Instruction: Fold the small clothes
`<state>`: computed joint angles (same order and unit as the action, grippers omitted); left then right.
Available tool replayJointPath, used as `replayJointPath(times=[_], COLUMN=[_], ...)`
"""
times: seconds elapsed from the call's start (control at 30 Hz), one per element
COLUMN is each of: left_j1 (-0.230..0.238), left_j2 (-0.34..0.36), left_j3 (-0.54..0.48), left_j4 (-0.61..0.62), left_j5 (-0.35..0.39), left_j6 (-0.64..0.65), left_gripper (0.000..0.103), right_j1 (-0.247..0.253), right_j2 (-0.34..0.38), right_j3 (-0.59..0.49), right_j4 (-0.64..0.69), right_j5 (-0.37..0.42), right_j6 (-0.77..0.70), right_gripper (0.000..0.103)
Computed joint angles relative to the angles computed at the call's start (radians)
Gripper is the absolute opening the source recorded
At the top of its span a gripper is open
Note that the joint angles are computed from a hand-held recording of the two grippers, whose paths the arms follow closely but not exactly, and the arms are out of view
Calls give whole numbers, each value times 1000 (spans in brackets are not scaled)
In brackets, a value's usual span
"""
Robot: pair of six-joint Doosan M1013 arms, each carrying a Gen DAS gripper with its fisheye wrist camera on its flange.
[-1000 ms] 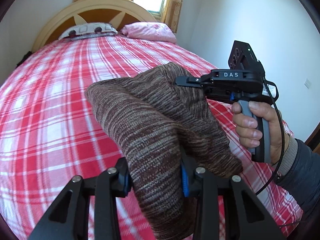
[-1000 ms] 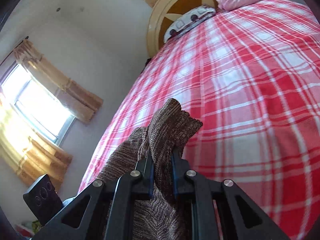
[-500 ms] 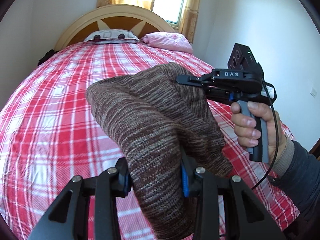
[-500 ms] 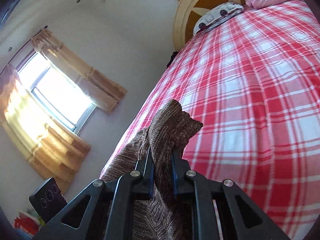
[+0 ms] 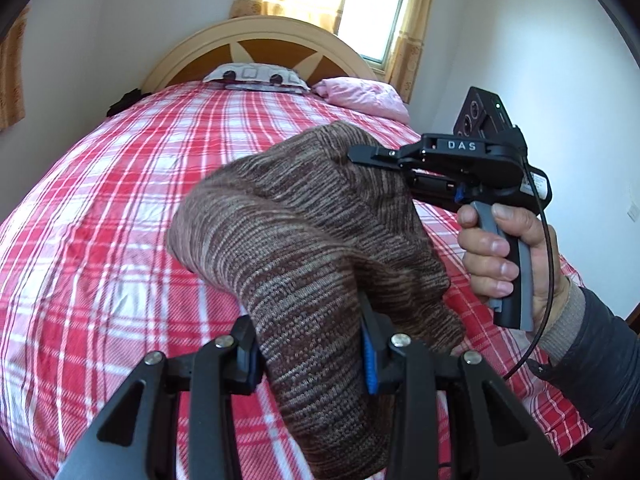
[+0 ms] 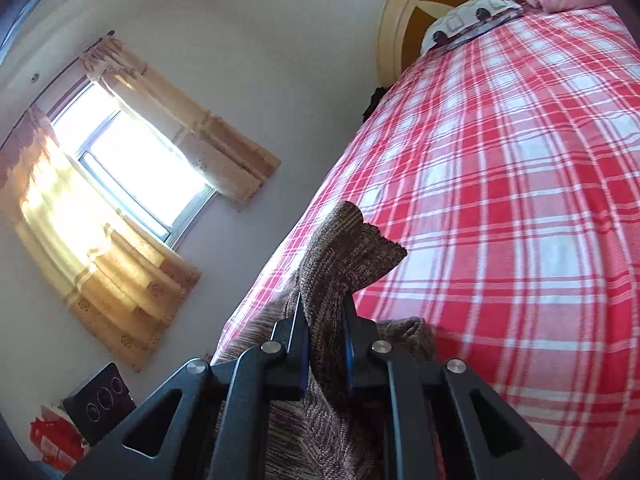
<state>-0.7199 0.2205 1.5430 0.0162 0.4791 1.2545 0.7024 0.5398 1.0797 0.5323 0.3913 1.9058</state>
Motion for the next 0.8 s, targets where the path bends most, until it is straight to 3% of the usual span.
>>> replayJointPath(times=[0.4,0.8], left_j1=[29,63], left_j2=[-66,-86], left_j3=[79,126], left_j4=[72,125], left_j5=[-35,-49], left_j6=[-90,-182], left_gripper=[38,38], right_j1=[29,31], right_j2=[108,261], right_j3=[-160,-427], right_j4=[10,-1], right_j5=[95,271], right_j6=[12,15], right_gripper=[13,13])
